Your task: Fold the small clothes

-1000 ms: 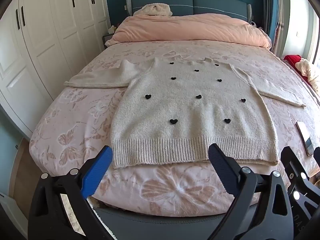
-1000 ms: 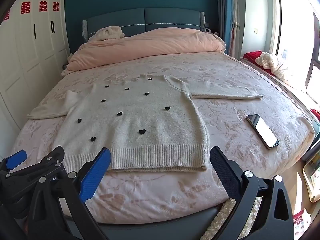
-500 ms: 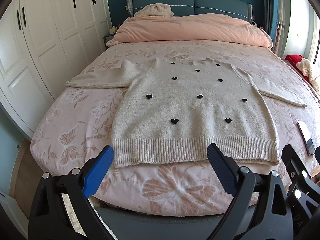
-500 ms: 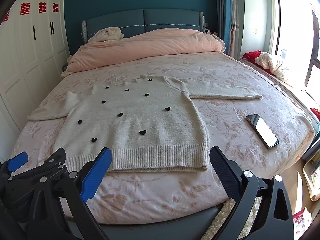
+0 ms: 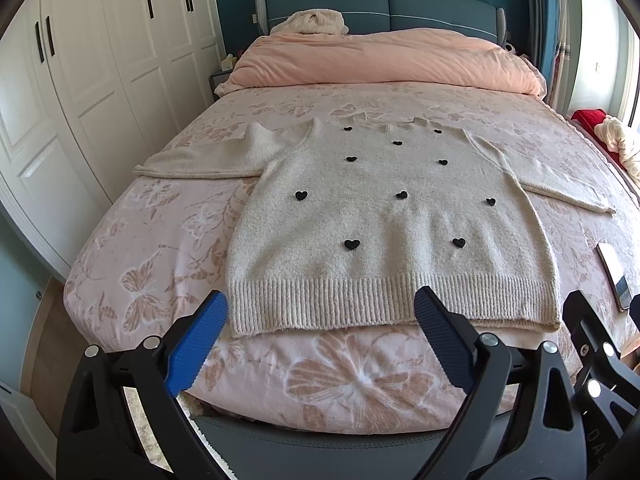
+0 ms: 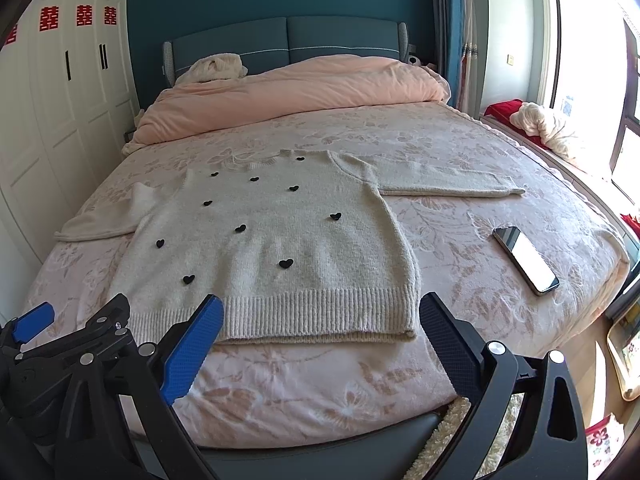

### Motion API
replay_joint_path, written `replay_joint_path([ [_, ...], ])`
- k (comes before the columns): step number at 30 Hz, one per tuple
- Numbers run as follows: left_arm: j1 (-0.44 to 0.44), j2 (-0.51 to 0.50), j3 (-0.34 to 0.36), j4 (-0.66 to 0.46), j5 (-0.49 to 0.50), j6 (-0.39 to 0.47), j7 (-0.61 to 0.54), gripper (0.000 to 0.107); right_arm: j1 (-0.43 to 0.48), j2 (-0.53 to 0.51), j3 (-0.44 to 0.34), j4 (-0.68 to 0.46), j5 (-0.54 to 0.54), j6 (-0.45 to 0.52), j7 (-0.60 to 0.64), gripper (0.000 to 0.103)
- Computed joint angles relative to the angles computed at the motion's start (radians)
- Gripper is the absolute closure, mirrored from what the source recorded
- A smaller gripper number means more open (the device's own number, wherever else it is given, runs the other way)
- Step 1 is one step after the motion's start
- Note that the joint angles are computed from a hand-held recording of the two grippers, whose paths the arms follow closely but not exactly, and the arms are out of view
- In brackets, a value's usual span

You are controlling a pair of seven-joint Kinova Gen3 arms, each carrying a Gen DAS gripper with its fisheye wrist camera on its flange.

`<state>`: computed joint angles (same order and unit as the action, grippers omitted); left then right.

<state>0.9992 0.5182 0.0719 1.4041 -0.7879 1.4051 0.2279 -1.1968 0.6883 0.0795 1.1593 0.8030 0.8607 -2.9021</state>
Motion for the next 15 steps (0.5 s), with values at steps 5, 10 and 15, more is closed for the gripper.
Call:
replay_joint_path([
  [5,0.001,0.002,0.000,-0.001,-0.002,0.002,-0.002,0.016,0.002,0.000,-0.003,-0.002,-0.004,0.002,0.002,0.006],
  [10,0.003,-0.002,-0.002,0.002,-0.007,0.012,-0.002,0.016,0.002,0.002,-0.002,-0.004,-0.005,0.001,0.002,0.006],
  [15,0.008,0.007,-0.001,-0.008,-0.012,0.025,-0.002,0.016,0.002,0.003,-0.002,-0.005,-0.007,0.002,0.004,0.006],
])
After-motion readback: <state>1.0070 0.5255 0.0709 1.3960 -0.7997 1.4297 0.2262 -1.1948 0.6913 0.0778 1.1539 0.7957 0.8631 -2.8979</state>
